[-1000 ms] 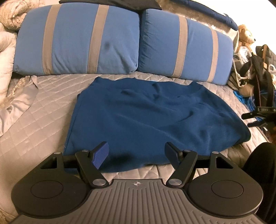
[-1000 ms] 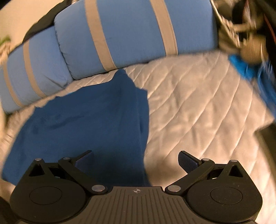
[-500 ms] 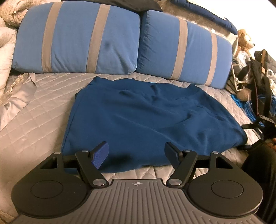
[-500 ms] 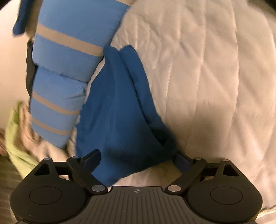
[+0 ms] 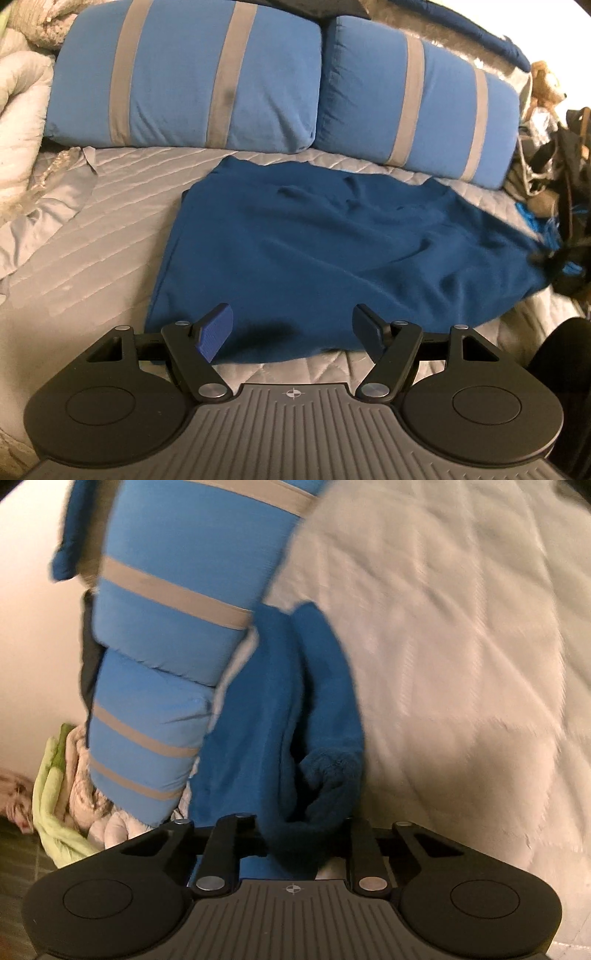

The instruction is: Fold clothes

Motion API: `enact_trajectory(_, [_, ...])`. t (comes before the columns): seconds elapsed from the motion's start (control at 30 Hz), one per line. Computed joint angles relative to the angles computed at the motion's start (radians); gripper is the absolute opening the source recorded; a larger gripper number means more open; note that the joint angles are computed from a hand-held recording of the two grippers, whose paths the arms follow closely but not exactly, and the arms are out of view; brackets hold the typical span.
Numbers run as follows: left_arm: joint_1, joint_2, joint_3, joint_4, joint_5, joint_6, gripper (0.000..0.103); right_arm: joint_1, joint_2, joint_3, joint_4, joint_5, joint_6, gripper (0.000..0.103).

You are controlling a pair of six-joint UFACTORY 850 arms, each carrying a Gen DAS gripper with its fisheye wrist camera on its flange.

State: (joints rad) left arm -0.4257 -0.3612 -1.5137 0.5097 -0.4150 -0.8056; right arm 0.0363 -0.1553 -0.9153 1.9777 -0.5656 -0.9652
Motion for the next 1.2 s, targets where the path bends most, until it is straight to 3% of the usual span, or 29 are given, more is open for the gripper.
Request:
enact_trajectory(0.2, [-0.002,0.003,0.003,0.021,-0.004,-0.016,0.071,0.038,0.024,-0.087,-0.126,0.098,0.003,0.019])
enact_trajectory(0.4, [0.031,0.002,-0.002,-0.201,0.024,0.150,0.071,0.073,0.019,-0.160,-0.298,0.177,0.083,0.019])
enact_trajectory(0.57, [0.057,0.013,0.005,-0.260,0.035,0.163,0.071,0.105,0.031,-0.195,-0.523,0.240,0.243,0.019])
enact_trajectory(0.83, [0.098,0.087,0.080,-0.092,0.045,0.014,0.071,0.197,-0.002,-0.327,-0.932,0.314,0.501,0.018])
enact_trajectory(1.03, [0.137,0.144,0.144,0.036,0.017,-0.133,0.071,0.320,-0.130,-0.564,-1.264,0.322,0.659,0.015])
enact_trajectory(1.2, [0.159,0.188,0.200,0.119,0.010,-0.249,0.071,0.471,-0.358,-0.874,-1.530,0.257,0.771,0.014])
